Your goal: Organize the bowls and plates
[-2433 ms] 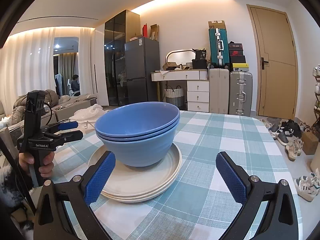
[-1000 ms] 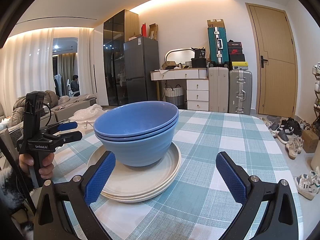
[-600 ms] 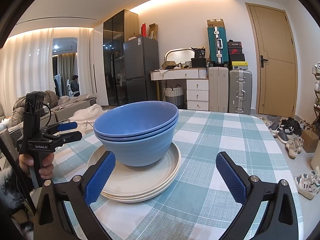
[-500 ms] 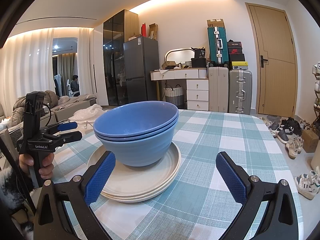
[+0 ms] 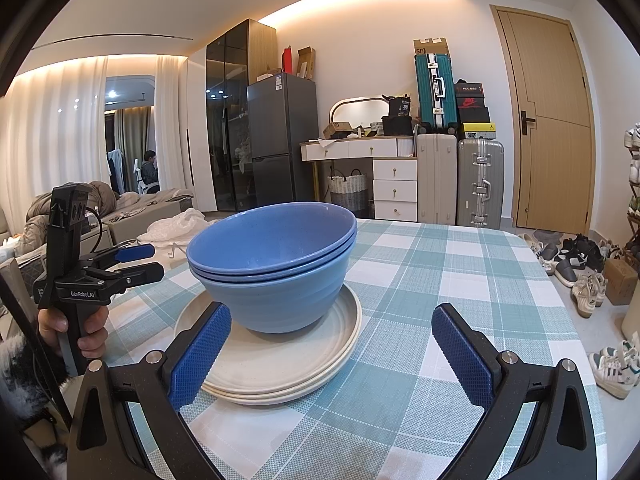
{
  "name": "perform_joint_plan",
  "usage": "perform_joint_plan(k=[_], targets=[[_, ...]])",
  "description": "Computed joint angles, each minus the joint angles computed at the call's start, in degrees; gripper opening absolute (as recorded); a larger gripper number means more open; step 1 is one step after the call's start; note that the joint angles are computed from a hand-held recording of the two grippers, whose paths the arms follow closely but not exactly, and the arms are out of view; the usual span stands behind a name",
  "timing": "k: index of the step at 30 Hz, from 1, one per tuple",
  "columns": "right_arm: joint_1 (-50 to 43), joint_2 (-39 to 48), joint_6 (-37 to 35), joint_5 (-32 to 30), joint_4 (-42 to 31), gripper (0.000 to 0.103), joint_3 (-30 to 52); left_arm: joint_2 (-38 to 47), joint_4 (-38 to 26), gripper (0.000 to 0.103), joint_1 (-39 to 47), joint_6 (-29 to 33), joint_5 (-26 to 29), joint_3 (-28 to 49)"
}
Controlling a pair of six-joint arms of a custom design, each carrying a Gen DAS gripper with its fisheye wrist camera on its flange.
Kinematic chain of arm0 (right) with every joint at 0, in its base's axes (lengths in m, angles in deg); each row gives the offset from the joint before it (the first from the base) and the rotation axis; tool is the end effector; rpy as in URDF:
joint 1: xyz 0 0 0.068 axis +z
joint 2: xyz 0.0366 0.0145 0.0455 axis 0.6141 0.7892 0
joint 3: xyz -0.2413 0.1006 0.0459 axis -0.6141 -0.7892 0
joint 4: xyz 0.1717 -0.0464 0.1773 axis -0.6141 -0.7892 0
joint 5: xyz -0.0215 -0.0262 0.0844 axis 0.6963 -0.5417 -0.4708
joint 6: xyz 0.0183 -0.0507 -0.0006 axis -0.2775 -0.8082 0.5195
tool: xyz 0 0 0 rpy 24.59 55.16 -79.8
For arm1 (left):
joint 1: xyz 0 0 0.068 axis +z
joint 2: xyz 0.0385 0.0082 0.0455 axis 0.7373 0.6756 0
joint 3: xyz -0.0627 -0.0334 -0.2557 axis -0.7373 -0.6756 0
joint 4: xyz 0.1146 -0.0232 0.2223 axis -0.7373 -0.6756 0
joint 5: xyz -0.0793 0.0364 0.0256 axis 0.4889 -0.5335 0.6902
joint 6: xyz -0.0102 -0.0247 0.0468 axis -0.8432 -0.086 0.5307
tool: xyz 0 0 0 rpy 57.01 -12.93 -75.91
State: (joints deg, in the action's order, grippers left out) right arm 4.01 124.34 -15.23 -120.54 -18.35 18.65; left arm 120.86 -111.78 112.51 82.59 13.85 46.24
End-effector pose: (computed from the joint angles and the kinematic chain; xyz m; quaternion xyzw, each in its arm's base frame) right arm 0.3236 -0.1778 0.0121 -0.2830 0.7716 0.2368 0.5182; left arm 0.0715 0.0832 0.1533 -0.0077 0.8477 -0.0352 0.5292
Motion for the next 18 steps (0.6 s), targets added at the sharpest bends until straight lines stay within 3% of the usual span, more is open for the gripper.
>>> perform_joint_plan(k=[18], targets=[[0.0, 0.0, -0.1, 0.0, 0.0, 0.102, 0.0, -0.1, 0.0, 0.101, -0.1, -0.1, -0.1, 0.0]])
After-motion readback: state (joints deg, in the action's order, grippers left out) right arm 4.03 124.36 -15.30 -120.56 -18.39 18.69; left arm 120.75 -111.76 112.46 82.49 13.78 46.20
